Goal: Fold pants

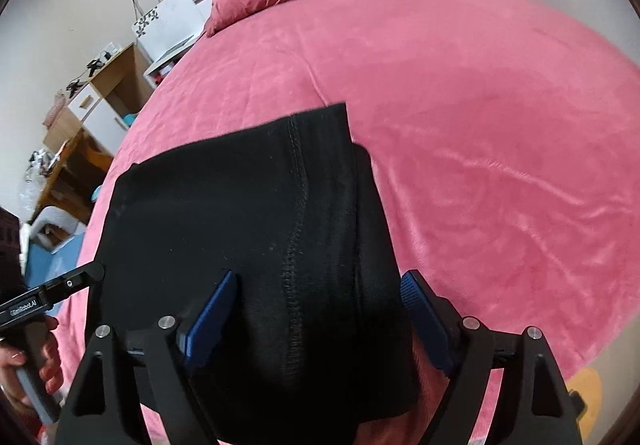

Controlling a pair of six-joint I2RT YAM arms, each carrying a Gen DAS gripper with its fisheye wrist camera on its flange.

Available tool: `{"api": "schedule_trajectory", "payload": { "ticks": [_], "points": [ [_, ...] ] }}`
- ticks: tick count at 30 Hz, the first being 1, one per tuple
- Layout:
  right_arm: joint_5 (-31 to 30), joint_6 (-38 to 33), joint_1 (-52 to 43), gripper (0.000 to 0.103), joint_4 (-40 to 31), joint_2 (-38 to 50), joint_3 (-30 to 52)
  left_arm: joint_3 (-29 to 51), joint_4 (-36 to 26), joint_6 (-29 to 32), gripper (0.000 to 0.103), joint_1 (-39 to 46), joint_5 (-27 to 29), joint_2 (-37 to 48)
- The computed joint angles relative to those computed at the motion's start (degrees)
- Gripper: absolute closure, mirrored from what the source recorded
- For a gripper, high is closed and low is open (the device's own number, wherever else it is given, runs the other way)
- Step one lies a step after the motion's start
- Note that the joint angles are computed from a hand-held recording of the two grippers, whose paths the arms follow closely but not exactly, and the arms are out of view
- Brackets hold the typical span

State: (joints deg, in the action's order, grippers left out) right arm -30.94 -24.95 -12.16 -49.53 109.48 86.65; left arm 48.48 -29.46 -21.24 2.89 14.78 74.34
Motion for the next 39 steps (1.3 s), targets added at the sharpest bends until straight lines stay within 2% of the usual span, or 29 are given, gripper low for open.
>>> {"api": "schedule_trajectory", "payload": {
  "ticks": [4, 7, 13, 18, 22, 26, 29, 31, 34, 36, 37, 39],
  "points": [
    [-0.3, -1.1, -0.4, 0.018, -2.6, 2.8, 3.3, -1.6, -0.4, 1.4, 0.029, 3.3, 3.3, -1.3],
    [-0.7, -1.6, -0.6, 0.018, -3.5, 3.1, 3.7, -2.7, -0.7, 3.2, 0.028, 5.4, 6.5, -1.7],
    [-0.3, -2.1, -0.7, 0.018, -4.5, 2.7, 2.9, -5.3, 0.2, 5.2, 0.025, 5.6, 9.2, -2.8],
    [-1.0, -3.0, -1.6, 0.016, -6.2, 4.9, 4.4, -8.0, 3.0, 4.2, 0.022, 5.0, 15.4, -0.9],
    [-4.9, -3.3, -3.6, 0.015, -11.3, 9.6, 8.4, -10.3, 6.6, 2.4, 0.021, 5.7, 21.5, 0.7],
    [-8.6, -2.9, -4.6, 0.014, -15.5, 14.4, 12.5, -11.2, 10.6, -1.8, 0.022, 6.5, 24.8, 3.3],
    [-10.1, -2.4, -4.6, 0.016, -15.0, 14.9, 12.2, -9.9, 9.4, -2.9, 0.024, 4.7, 22.1, 3.3],
    [-9.8, -2.5, -4.2, 0.022, -13.1, 14.0, 10.8, -9.2, 8.0, -2.5, 0.036, 3.1, 19.2, 2.3],
    [-9.0, -2.0, -3.4, 0.029, -10.1, 10.8, 7.1, -8.2, 4.8, -0.7, 0.049, 3.3, 17.8, -1.1],
    [-10.0, -1.1, -3.2, 0.033, -8.5, 8.9, 4.7, -6.7, 1.9, 0.6, 0.051, 3.7, 17.1, -3.5],
    [-11.5, -1.3, -3.3, 0.041, -8.6, 8.4, 4.1, -5.9, 0.1, 1.6, 0.051, 4.0, 16.3, -4.9],
    [-15.7, -1.8, -3.6, 0.045, -10.9, 9.0, 4.5, -4.0, -3.8, 4.1, 0.051, 3.9, 12.1, -8.3]
  ]
}}
